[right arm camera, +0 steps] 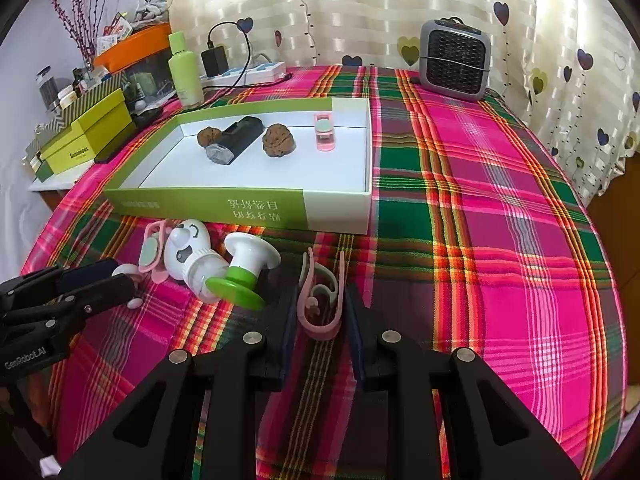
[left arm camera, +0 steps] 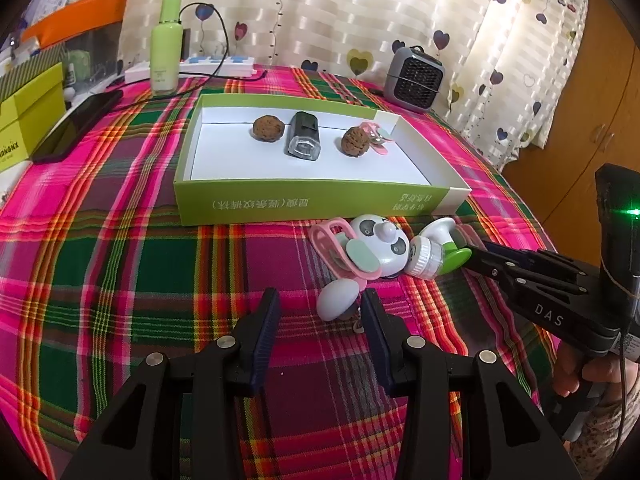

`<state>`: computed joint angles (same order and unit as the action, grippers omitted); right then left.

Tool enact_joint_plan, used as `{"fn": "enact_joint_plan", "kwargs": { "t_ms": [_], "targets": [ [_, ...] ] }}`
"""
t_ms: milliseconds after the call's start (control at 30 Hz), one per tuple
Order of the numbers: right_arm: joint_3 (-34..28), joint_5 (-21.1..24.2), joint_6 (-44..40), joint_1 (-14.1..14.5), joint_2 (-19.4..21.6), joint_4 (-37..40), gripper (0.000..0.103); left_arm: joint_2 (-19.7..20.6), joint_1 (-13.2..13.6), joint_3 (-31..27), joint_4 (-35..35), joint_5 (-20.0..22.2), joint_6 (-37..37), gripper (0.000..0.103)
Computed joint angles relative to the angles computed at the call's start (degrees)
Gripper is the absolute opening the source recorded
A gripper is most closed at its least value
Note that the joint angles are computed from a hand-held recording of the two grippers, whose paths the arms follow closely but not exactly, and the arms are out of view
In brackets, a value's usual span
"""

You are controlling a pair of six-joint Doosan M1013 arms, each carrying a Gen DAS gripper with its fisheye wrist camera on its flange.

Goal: Organize objects
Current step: 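Close the right gripper on the pink hook while the left gripper approaches the white egg-shaped piece, then close the left gripper on the white egg-shaped piece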

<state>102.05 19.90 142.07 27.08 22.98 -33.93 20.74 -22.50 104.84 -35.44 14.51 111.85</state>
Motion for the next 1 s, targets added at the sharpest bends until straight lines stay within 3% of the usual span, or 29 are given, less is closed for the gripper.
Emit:
{"fn": "enact_joint_plan", "kwargs": {
  "t_ms": [133, 367, 500, 1000],
  "targets": [
    [0.15, -0.22, -0.05, 0.06, -0.09, 0.11, 0.024, 0.04, -0.01, -0.12, 0.71, 0.05, -0.56, 0.039],
    [0.29, -0.27, 0.78, 0.24, -0.17, -0.64, 0.024, 0.26, 0.04, -0.48, -1.49, 0.95, 2.50, 0.023],
    [0.33, -0.35, 1.02, 0.29, -0.18, -0.82, 0.024, 0.24, -0.10, -0.49, -1.53, 0.91, 2.53, 0.020],
    [1.24, -1.79, 3.33, 0.44, -0.81, -2.41, 0.024, 0.15, -0.34, -0.54, -0.35, 0.60, 1.37, 0.020]
  ]
}}
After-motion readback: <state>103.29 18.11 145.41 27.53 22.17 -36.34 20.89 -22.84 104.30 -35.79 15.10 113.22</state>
